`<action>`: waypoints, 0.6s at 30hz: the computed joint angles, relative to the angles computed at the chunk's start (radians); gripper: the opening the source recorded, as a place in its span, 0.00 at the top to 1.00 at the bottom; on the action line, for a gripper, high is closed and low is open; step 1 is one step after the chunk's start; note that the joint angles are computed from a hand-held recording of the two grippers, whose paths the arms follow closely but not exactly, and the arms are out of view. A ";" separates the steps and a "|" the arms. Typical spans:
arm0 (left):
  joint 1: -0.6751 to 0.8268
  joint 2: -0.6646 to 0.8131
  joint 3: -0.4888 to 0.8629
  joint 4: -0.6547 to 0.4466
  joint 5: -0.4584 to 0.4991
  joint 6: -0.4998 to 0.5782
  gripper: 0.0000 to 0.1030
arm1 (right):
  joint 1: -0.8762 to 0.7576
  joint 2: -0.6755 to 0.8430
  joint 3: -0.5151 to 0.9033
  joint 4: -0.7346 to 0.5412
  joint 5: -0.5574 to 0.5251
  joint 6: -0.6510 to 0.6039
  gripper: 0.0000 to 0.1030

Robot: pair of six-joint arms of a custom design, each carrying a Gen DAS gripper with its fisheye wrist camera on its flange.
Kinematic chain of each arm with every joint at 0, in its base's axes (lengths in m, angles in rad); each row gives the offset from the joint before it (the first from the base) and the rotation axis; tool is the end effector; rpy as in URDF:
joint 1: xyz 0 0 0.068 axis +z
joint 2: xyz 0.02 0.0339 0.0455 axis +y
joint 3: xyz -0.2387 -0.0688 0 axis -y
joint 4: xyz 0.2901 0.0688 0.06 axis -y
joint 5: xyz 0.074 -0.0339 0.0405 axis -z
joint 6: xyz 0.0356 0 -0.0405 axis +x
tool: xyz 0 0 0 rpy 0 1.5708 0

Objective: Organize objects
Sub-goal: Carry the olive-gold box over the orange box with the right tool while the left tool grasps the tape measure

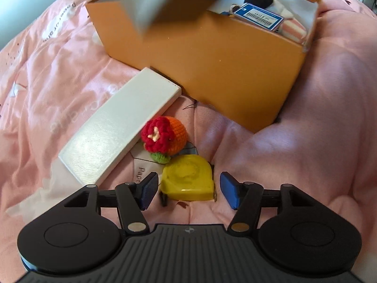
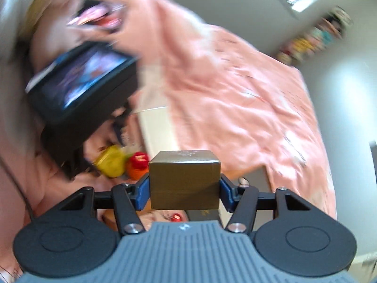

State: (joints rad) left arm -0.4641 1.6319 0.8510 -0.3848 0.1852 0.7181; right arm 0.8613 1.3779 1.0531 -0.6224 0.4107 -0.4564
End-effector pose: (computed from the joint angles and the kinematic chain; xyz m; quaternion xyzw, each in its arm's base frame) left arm 0.2884 -0.1517 0.0900 0.5590 0.7995 -0.0645 0.2102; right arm 0.2261 0.2416 0.2255 -0.5210 0.7751 -0.1297 0.3332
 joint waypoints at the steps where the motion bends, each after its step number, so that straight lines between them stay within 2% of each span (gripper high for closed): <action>1: 0.000 0.017 0.012 -0.004 0.003 -0.014 0.31 | -0.014 -0.023 -0.010 -0.002 0.017 0.017 0.42; 7: -0.005 0.094 0.078 -0.014 -0.007 -0.066 0.29 | -0.068 -0.076 -0.069 -0.016 0.116 0.061 0.42; 12: 0.007 0.199 0.185 -0.078 -0.004 -0.145 0.29 | -0.111 -0.108 -0.111 -0.027 0.079 0.053 0.42; 14: 0.019 0.200 0.192 -0.086 0.016 -0.146 0.35 | -0.114 -0.117 -0.120 -0.028 0.074 0.046 0.42; 18: 0.029 0.160 0.164 -0.077 0.013 -0.124 0.35 | -0.133 -0.108 -0.136 -0.018 0.060 0.033 0.42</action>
